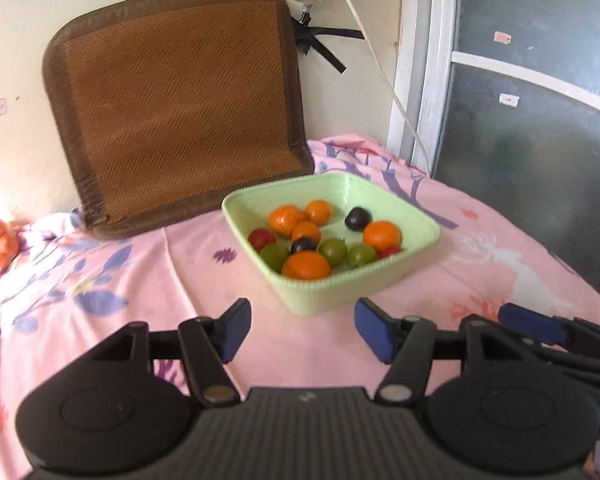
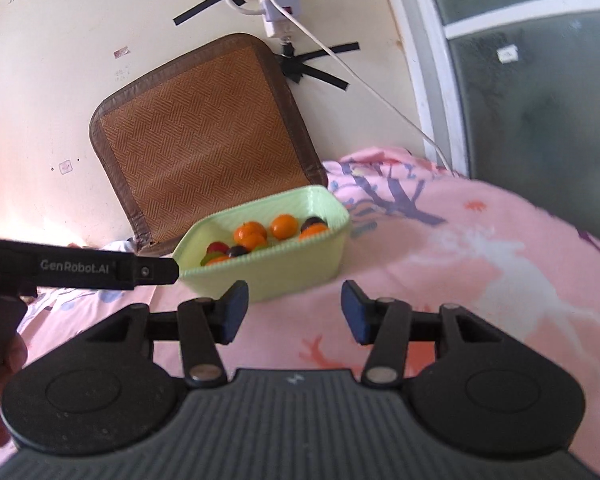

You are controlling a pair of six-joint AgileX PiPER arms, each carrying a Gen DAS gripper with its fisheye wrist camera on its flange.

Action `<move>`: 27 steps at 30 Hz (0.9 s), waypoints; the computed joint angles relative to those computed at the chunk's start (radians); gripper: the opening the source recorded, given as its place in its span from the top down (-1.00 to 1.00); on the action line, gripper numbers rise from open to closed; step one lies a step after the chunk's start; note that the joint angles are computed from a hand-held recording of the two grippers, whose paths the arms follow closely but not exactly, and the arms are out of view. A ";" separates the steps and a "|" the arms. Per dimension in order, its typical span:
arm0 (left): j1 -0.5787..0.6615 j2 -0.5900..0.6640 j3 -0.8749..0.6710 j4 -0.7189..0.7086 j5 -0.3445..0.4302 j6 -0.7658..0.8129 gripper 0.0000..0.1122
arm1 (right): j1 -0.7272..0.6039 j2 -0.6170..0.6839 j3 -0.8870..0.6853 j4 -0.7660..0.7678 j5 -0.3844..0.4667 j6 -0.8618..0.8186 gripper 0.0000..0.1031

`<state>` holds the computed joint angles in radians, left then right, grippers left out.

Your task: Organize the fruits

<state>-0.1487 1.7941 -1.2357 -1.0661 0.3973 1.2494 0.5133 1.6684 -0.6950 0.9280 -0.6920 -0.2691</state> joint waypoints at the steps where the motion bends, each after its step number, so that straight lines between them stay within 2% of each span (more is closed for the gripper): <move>1: 0.004 -0.017 0.031 -0.013 -0.006 0.009 -0.08 | 0.012 -0.012 0.012 0.022 0.006 0.005 -0.05; 5: 0.032 -0.080 0.146 -0.118 -0.026 0.103 -0.13 | 0.044 -0.060 0.048 0.080 0.040 0.027 -0.05; 6: 0.038 -0.092 0.167 -0.132 -0.031 0.115 -0.23 | 0.055 -0.066 0.052 0.098 0.038 0.022 -0.05; 7: 0.045 -0.104 0.188 -0.154 -0.036 0.136 -0.45 | 0.066 -0.070 0.054 0.115 0.035 0.016 -0.05; 9: 0.058 -0.130 0.234 -0.244 -0.051 0.227 -0.68 | 0.097 -0.080 0.066 0.141 0.017 0.015 -0.05; 10: 0.058 -0.144 0.257 -0.291 -0.069 0.277 -0.72 | 0.110 -0.082 0.068 0.149 0.009 0.013 -0.05; 15: 0.073 -0.183 0.321 -0.417 -0.089 0.413 -0.83 | 0.161 -0.081 0.068 0.175 -0.006 -0.010 -0.07; 22: 0.066 -0.188 0.346 -0.488 -0.138 0.488 -0.83 | 0.177 -0.059 0.048 0.192 0.021 -0.030 -0.11; 27: 0.064 -0.186 0.347 -0.521 -0.145 0.520 -0.83 | 0.175 -0.049 0.041 0.199 0.027 -0.031 -0.15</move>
